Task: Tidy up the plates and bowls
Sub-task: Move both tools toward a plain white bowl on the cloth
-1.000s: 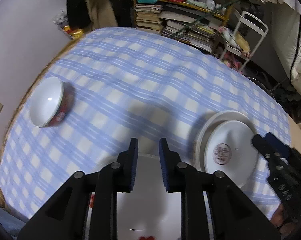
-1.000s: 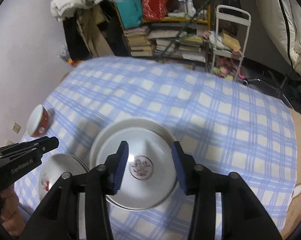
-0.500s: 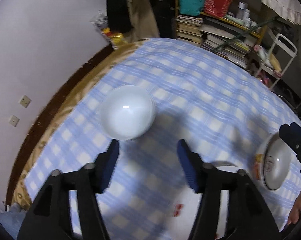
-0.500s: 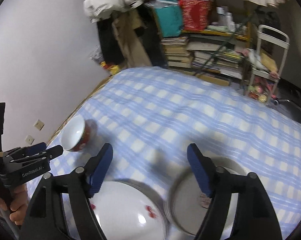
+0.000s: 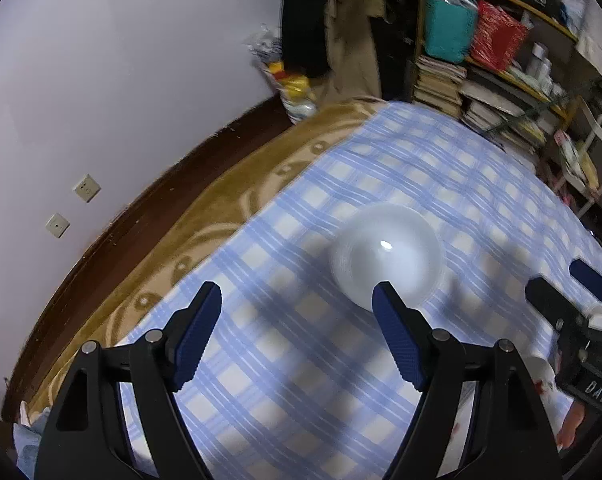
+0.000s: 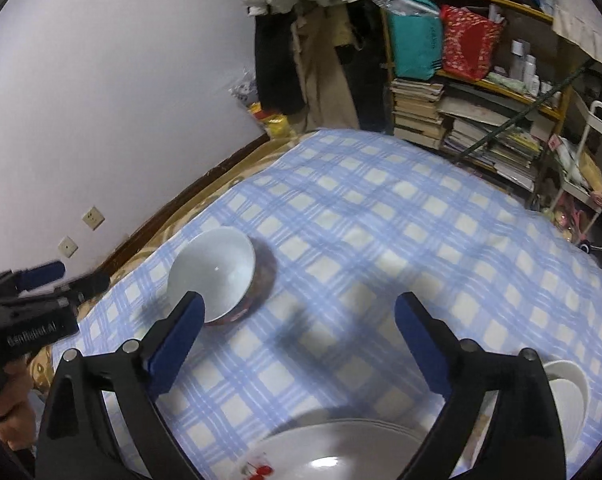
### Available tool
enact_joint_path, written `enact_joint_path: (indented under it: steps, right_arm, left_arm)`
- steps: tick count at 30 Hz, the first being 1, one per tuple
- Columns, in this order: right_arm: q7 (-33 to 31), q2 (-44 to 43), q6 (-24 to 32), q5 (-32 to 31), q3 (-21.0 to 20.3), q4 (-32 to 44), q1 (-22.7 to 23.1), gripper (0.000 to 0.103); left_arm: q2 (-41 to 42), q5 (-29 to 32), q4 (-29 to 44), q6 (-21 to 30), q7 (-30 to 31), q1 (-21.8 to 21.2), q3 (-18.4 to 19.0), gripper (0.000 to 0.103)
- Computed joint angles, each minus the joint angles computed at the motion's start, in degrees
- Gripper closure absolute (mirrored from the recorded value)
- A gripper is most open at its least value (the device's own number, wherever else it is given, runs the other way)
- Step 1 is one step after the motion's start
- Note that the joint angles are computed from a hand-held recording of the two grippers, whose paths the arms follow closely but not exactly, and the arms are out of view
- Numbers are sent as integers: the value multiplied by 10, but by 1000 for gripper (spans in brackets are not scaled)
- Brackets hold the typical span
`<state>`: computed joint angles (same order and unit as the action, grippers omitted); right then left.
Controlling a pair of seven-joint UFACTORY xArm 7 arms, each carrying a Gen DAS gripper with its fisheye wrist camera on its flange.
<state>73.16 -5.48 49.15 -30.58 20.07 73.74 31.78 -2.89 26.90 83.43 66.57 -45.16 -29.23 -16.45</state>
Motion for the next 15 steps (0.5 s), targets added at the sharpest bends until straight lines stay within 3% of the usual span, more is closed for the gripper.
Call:
enact_joint_path:
  steps: [6, 15]
  right_arm:
    - [3, 59, 25, -30, -5, 50, 21, 3]
    - [9, 117, 39, -59, -40, 112, 58, 3]
  left_arm:
    - [-30, -11, -70, -62, 10, 25, 14, 26]
    - [-27, -60, -102, -119, 34, 53, 24, 26]
